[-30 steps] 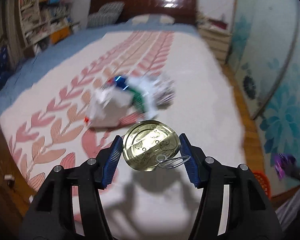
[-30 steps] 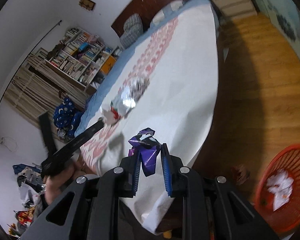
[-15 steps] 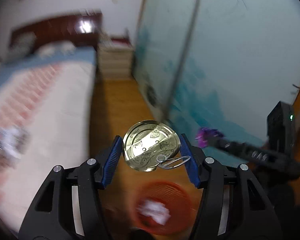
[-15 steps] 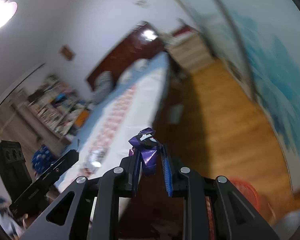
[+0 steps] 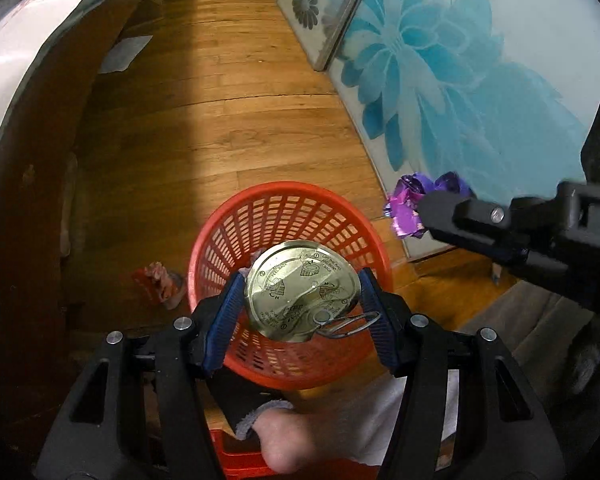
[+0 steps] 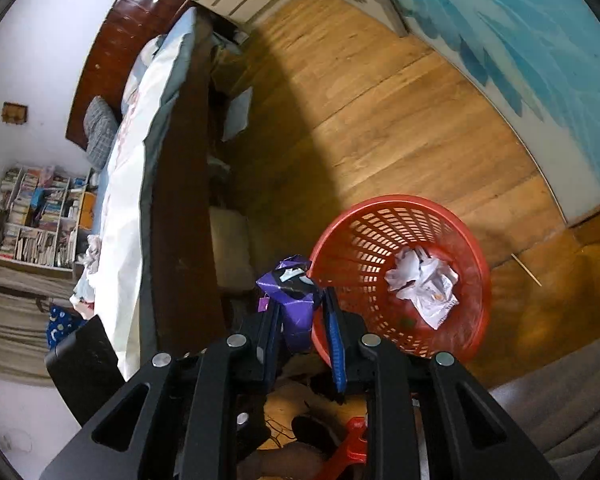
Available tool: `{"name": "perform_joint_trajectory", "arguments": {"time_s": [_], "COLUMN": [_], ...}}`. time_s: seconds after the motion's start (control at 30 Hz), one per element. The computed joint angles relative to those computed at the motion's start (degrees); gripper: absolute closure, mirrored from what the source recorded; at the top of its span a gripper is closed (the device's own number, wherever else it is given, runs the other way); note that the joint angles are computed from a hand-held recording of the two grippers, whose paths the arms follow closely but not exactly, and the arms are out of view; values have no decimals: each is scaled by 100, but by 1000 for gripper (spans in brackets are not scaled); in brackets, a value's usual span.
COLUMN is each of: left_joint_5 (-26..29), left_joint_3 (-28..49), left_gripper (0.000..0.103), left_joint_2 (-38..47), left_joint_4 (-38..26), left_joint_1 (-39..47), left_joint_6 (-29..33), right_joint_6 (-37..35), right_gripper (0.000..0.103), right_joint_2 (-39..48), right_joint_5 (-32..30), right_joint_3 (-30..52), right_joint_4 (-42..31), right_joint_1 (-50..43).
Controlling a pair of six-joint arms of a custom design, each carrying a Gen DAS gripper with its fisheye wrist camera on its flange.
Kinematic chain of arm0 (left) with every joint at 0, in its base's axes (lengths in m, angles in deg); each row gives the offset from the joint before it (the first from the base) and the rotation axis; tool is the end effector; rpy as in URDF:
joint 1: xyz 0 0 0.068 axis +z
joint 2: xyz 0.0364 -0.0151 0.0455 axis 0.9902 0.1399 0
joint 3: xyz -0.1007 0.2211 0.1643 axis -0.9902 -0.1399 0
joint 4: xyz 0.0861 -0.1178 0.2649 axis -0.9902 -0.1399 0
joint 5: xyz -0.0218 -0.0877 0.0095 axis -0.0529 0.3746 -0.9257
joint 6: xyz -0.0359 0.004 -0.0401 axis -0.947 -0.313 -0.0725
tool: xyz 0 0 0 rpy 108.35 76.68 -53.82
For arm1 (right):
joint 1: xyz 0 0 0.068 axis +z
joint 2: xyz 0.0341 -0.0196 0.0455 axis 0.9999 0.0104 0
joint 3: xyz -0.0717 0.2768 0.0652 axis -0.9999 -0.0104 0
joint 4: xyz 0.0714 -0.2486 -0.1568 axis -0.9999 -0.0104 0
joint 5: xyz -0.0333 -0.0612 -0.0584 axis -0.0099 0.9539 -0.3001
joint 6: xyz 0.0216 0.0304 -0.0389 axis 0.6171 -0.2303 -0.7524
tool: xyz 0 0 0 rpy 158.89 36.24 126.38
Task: Collect trash
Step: 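Carry the can lid and purple wrapper to the red basket and open both tools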
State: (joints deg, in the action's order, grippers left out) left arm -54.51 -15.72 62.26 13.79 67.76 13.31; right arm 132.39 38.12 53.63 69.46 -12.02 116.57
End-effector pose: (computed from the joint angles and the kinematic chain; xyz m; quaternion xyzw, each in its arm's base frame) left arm 0.3352 -0.0999 0.2193 0.5090 0.8338 -0.1936 0.0904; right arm 0.1834 0.0833 0.2452 0.5647 0.7528 0.2124 0.2633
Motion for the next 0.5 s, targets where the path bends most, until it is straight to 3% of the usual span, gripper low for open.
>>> {"name": "perform_joint_trajectory", "arguments": {"time_s": [0.03,0.07,0.1,0.2,0.5], "left_joint_5": [14,19,-27,-36,87], "left_joint_3": [-58,-53,-106,-134,205], "left_gripper": [44,43,38,30,22], "left_joint_2": [-49,-60,-115,-255,-332], "left_joint_4": [6,-15,1,27,-278], "left_joint_1": [7,-1,-14,83,434], "left_joint_6": [9,29,57,206,508], "right_joint_6": [-6,6,20,120,275], "right_gripper": [57,38,35,35,35], "right_joint_2": [18,10,102,224,218], "right_joint_5": [69,172,205,322,718], "right_joint_3": [30,56,94,227,451], "right_joint_4": [29,23,114,108,-175], "right_joint_1": [1,33,70,189,409]}}
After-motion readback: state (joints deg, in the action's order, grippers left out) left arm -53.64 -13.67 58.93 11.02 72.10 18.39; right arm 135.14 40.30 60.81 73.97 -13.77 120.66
